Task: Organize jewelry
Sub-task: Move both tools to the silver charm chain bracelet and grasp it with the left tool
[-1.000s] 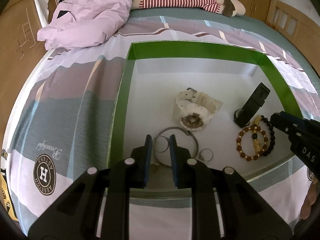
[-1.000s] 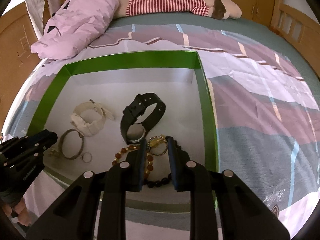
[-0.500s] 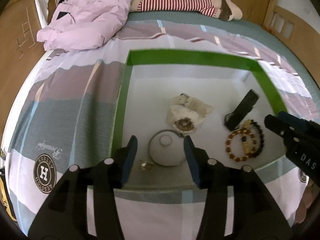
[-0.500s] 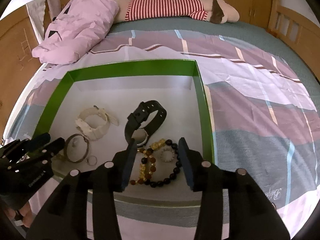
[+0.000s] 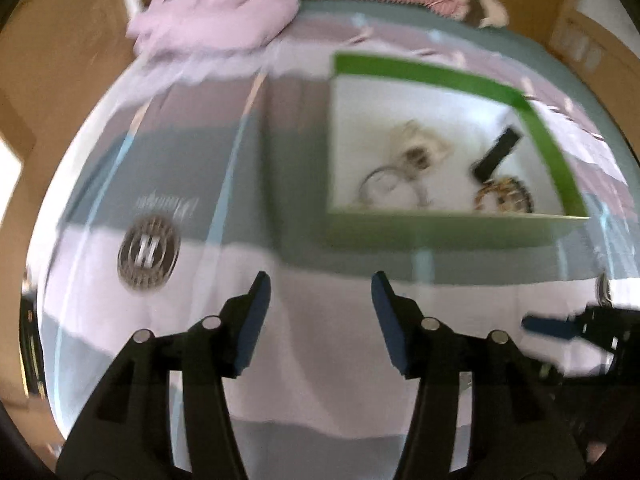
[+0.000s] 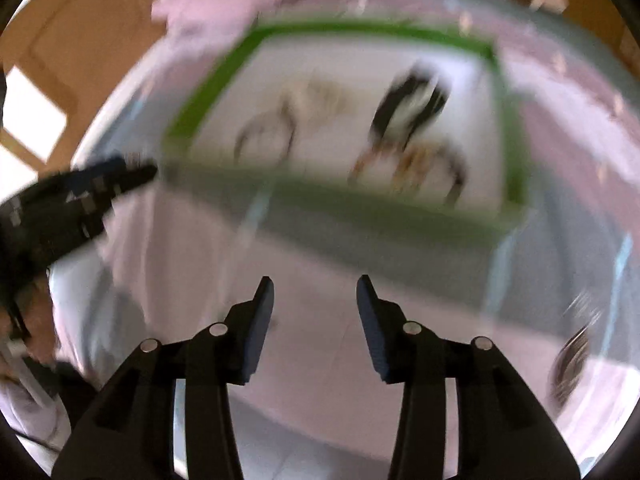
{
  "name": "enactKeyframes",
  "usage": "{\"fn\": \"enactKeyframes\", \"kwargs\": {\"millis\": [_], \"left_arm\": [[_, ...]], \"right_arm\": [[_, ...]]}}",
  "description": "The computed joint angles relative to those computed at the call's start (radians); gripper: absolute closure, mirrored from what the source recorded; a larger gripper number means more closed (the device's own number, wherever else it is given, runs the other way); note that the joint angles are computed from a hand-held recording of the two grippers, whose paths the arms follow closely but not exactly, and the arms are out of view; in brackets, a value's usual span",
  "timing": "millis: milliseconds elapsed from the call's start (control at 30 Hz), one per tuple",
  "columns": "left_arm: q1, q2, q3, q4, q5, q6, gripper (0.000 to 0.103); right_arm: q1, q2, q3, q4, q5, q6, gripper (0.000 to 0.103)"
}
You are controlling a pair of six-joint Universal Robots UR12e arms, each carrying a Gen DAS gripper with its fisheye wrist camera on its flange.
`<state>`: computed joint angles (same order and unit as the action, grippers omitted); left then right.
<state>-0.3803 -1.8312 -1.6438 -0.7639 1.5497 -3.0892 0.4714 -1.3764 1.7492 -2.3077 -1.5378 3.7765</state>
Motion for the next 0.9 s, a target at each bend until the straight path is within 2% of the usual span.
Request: {"fn": "enactKeyframes", "kwargs": {"millis": [67, 133, 200, 267, 367, 500, 600, 733, 833, 900], "left_arm": [[0.01, 0.0, 0.0, -0.017, -0.012, -0.02, 0.05], [0.009, 0.0, -0.001, -0.016, -0.023, -0.012, 0.05], [0.002, 0.002, -0.006, -0.008, -0.03, 0.013, 0.047], [-0.007, 0.003, -0.012, -0.008, -0.04, 0.042, 0.046], [-0.023, 0.001, -0.016, -0.026, -0.059, 0.1, 0.045], [-0.045, 0.003, -0.03, -0.034, -0.083, 0.169, 0.045], [-0.056, 0.003, -0.039, -0.028, -0.089, 0.198, 0.044], [-0.055, -0.002, -0.037, -0.033, -0.118, 0.189, 0.041], [-0.051, -0.006, -0.036, -0.051, -0.144, 0.174, 0.038], [-0.055, -0.009, -0.037, -0.051, -0.15, 0.175, 0.038]], "right_arm": [[0.018, 0.023, -0.021, 0.016, 0.017, -0.045, 0.063], [0.032, 0.043, -0.039, 0.03, 0.027, -0.072, 0.072], [0.037, 0.058, -0.051, 0.06, 0.039, -0.082, 0.096], [0.037, 0.055, -0.044, 0.051, 0.032, -0.067, 0.096], [0.03, 0.032, -0.032, 0.049, -0.043, -0.013, 0.096], [-0.001, -0.002, 0.003, 0.041, -0.048, 0.06, 0.097], [-0.023, -0.028, 0.039, -0.028, 0.017, 0.086, 0.097], [-0.041, -0.054, 0.083, -0.157, 0.119, 0.098, 0.098], [-0.045, -0.045, 0.068, -0.123, 0.094, 0.096, 0.098], [-0.037, -0.044, 0.061, -0.062, 0.035, 0.125, 0.098]]}}
